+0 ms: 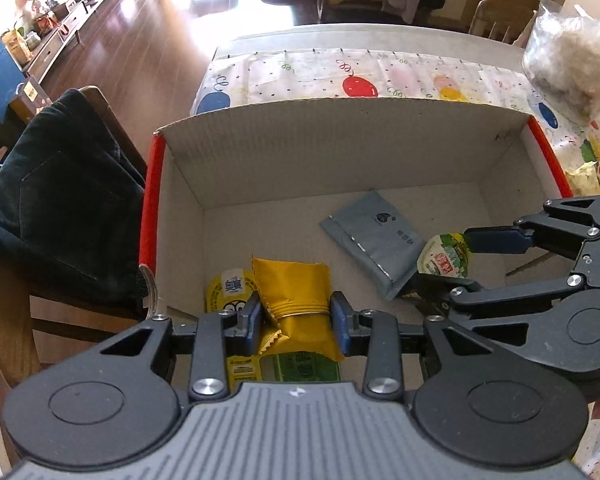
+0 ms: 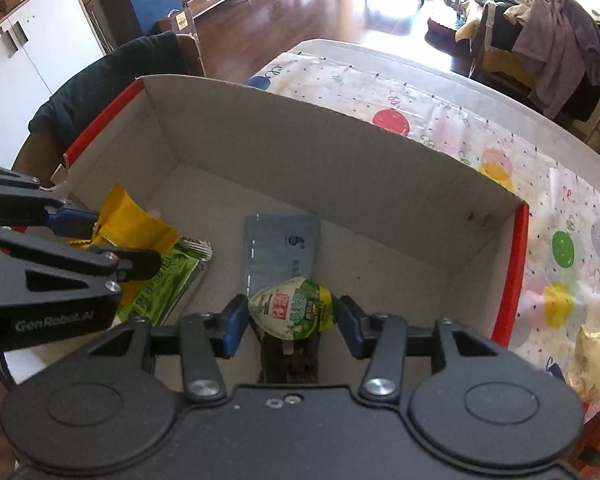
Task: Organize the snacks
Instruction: 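Lower both snacks into the box and open both tools, then move both tools back over the snack pile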
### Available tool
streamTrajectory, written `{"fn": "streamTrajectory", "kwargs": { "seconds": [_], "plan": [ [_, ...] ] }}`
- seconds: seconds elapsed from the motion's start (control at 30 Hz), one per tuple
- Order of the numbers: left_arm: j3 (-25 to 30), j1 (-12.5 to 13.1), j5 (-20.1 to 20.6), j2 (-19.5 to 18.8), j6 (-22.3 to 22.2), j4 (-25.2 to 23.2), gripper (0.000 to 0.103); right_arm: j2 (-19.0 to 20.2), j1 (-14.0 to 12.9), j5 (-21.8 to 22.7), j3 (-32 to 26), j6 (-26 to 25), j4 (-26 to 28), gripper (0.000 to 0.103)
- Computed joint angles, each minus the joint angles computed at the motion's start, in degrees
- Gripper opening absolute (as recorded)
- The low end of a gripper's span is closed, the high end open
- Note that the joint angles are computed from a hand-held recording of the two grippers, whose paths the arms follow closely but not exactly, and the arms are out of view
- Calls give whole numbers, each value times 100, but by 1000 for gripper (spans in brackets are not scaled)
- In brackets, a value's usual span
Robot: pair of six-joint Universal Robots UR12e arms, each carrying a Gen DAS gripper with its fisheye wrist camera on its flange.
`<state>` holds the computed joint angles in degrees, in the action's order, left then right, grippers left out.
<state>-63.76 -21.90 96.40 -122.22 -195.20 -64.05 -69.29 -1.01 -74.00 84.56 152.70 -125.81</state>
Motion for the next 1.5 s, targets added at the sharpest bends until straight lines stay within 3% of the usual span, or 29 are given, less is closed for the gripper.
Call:
{"fn": "streamTrajectory", "kwargs": {
  "seconds": [0.17, 0.4, 0.57, 0.93, 1.5],
  "plan": [
    [-58, -14, 43, 38, -51, 95, 39, -56, -50, 132, 15, -51, 72, 60],
    [-209, -42, 129, 151, -144, 284, 48, -201, -133, 345, 117, -67, 2, 64],
    [-369, -80, 201, 278, -162, 545, 53, -353, -228, 602, 231, -113, -38, 73],
    [-725, -207, 281, 575, -90, 1246, 64, -769, -453, 1105, 593, -209, -393, 83],
    [-1029, -560, 383, 841, 15, 2310, 76, -1340, -1116, 2234, 1238, 69, -1166, 102]
  ]
}}
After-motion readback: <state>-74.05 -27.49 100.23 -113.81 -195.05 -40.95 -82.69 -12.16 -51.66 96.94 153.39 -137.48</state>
